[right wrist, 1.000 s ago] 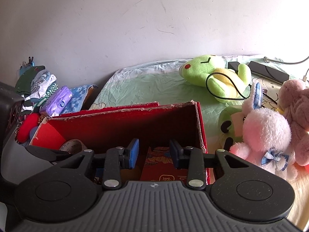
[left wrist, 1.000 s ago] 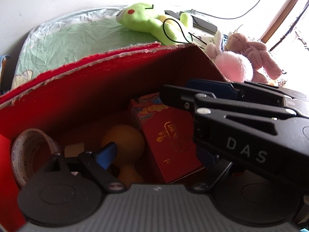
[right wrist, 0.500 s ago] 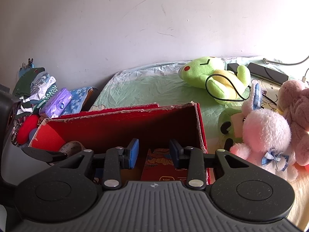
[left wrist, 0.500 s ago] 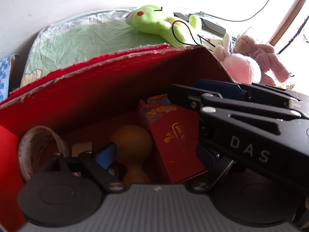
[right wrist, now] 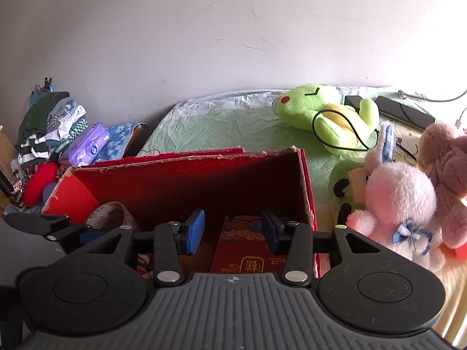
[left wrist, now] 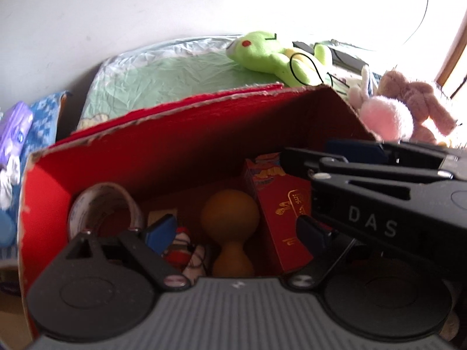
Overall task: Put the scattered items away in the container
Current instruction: 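Open the right gripper to release the gift box, then withdraw the right tool up and back from the red box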
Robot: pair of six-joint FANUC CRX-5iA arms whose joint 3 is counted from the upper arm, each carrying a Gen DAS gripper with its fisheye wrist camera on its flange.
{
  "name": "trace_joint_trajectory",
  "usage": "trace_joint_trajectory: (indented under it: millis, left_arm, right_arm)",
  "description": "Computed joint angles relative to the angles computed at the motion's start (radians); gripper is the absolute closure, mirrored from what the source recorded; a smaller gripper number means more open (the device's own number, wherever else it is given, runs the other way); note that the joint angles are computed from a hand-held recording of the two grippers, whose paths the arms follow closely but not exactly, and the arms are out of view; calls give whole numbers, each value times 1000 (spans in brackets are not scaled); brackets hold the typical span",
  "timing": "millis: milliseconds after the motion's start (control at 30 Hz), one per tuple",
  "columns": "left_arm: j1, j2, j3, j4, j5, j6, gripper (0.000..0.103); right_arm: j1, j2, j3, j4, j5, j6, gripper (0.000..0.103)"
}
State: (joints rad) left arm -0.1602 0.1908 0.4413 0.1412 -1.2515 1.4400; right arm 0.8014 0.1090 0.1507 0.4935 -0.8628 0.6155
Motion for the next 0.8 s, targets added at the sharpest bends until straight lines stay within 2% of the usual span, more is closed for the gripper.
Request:
trace_joint_trajectory:
  millis: [133, 267, 500, 700, 800]
  left_arm:
    - [-16, -3, 30, -92, -39, 78, 15]
    - [-17, -10, 36, -137, -62, 126, 15]
    - [-38, -78, -10, -205, -3, 171, 15]
    - [-51, -141, -77, -221, 66, 194, 15]
    - [-60, -159, -84, -238, 66, 230, 15]
  right_arm:
    - [5, -17, -13, -12, 3, -28, 55]
    - [10, -33, -30, -21, 12, -38, 51]
    - [26, -79, -74, -13, 25, -90, 50]
    - [59, -122, -118, 61, 13, -167, 50]
    - [73, -142, -131, 80, -7, -191, 50]
